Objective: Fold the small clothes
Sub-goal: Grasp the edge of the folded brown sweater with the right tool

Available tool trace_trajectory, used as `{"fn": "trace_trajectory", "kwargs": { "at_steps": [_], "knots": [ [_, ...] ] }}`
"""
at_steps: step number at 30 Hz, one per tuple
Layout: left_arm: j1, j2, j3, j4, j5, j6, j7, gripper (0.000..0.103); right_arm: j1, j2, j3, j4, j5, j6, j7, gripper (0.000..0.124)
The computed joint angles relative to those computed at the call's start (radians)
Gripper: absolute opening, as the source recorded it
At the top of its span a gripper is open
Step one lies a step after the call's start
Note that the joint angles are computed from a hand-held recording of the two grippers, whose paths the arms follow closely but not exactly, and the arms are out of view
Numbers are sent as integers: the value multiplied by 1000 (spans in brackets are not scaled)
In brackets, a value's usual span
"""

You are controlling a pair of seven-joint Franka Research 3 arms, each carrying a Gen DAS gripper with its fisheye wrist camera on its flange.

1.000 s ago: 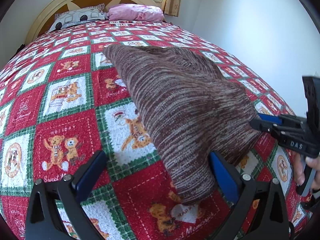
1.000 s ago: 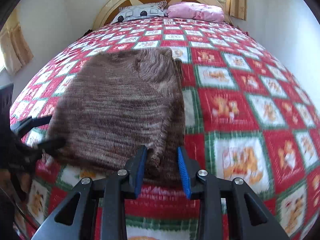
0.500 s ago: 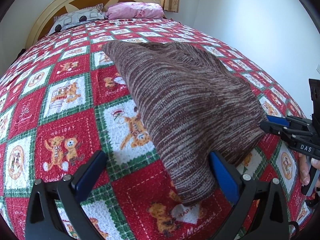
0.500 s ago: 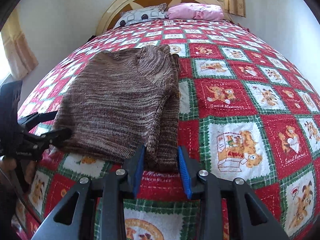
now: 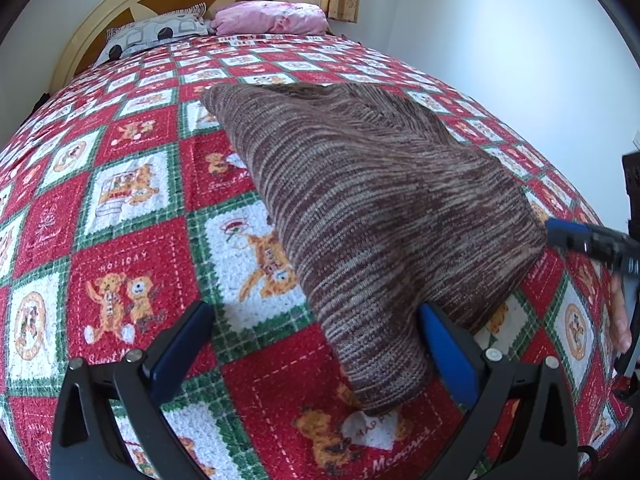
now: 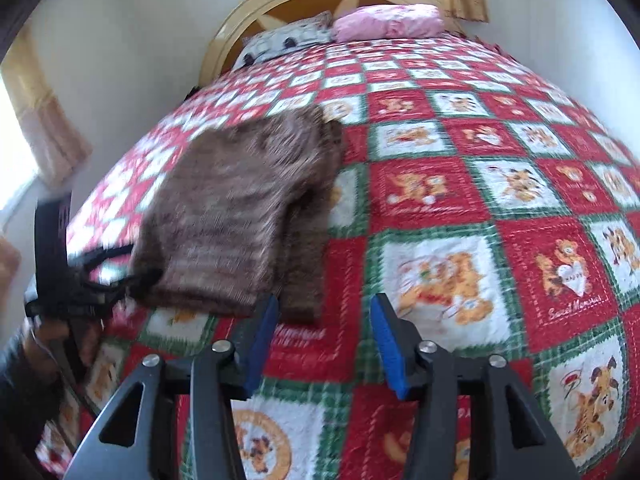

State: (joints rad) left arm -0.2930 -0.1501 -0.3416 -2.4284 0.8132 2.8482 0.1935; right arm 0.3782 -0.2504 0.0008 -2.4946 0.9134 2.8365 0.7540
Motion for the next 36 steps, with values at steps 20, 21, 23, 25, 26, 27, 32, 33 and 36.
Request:
{"fn": "trace_trajectory", "kwargs": {
  "at_steps": [20, 21, 23, 25, 26, 27, 32, 33, 36],
  "knots": [
    [15, 50, 10, 37, 46, 61, -79, 103, -140, 459, 77, 573, 44, -255, 76, 59],
    [9, 53, 11, 42, 39, 49, -66, 103, -147, 490, 83, 611, 27, -271, 106, 59],
    [1, 56, 15, 45, 32, 41, -54, 103, -161, 551, 100, 687, 13, -297, 145, 59],
    [-1, 56, 20, 43, 30, 46, -52, 103, -176, 596, 119, 743, 8, -319, 169, 59],
    [-2, 58, 21, 44, 31, 46, -52, 103, -184, 618, 127, 770, 6, -339, 181, 59],
    [-3, 59, 22, 44, 30, 46, -51, 103, -188, 635, 132, 792, -7, -358, 196, 59],
    [-9, 60, 25, 48, 8, 34, -32, 103, -198, 660, 161, 807, -36, -333, 182, 59],
    [-8, 71, 28, 58, 4, 32, -23, 103, -208, 661, 169, 804, -17, -337, 167, 59],
    [-14, 73, 30, 62, -6, 23, -10, 103, -220, 672, 175, 813, 5, -355, 153, 55]
  ]
}}
